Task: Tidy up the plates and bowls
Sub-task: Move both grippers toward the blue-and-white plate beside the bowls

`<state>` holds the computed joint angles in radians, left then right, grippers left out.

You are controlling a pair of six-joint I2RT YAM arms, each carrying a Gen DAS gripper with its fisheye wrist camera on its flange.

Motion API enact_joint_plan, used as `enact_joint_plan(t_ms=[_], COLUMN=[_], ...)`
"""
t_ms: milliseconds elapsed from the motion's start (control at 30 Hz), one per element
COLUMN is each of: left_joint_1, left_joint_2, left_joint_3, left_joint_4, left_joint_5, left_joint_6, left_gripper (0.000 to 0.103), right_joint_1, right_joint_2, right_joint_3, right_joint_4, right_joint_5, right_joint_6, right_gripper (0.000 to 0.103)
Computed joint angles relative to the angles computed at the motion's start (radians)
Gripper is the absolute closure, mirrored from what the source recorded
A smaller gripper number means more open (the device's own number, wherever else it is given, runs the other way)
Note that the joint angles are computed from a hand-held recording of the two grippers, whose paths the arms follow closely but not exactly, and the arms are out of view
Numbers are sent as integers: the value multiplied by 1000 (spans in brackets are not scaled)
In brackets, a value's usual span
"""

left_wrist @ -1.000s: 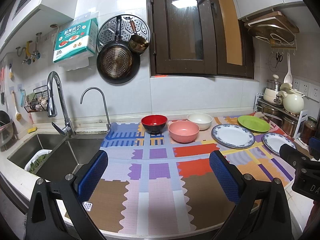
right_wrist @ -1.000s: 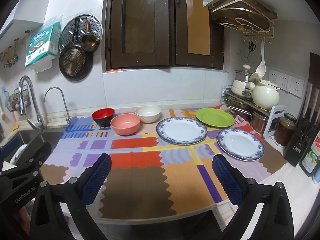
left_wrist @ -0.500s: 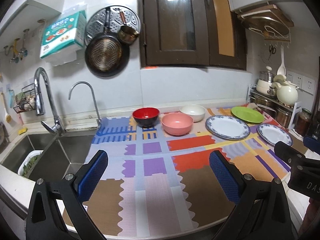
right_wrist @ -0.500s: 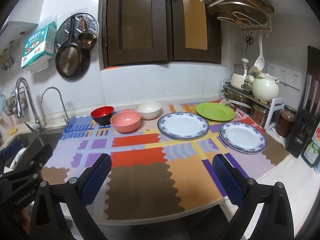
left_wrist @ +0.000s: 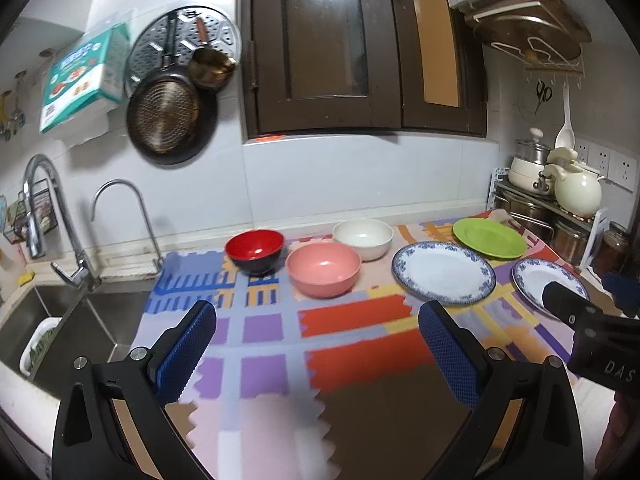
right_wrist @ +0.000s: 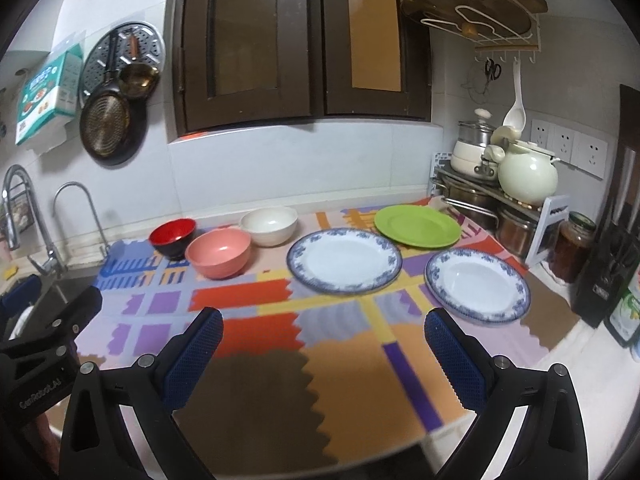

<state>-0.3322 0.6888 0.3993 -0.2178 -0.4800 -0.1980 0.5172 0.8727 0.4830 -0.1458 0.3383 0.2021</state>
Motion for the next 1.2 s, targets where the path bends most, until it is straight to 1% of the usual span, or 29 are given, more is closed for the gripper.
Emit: enact_joint_plan(t_ms=[67, 167, 233, 333, 533, 733, 833, 900, 1033, 1200], left_joint_1=[-6, -14, -22, -22, -16, 8, 21, 28, 40, 53], left_joint_2=[134, 317, 418, 535, 752, 931, 1017, 1076, 1202, 1335], left_joint_3=[32, 97, 146, 225, 407, 584, 682, 749, 894, 1045], left_joint_4=[90, 188, 226, 229, 212, 175, 143, 123, 62, -5], left_joint_5=[-5, -8, -19, -6, 17, 69, 98, 113, 141, 173], left_joint_6=[-6, -13, -17, -35, -56, -55, -38, -23, 15, 7], left_gripper=[0, 0, 0, 0, 0, 0, 0, 0, 0, 2], right_joint_1=[-89, -191, -249, -316, -415, -463, -476, -481, -491, -502], right_joint_2=[73, 195, 268, 381, 578, 749, 827, 881, 982, 1101], right_joint_3=[23, 71, 101, 158, 315, 500, 596, 671, 797, 937], right_joint_4=[66, 138, 180, 221, 218, 158, 116, 66, 7, -53], right_joint_5=[-82, -180, -239, -310, -413, -458, -451, -444, -423, -408], right_joint_6=[-43, -94, -117, -145, -192, -197, -195, -196, -214, -204], right_gripper=[1, 1, 1, 1, 1, 1, 1, 1, 1, 2])
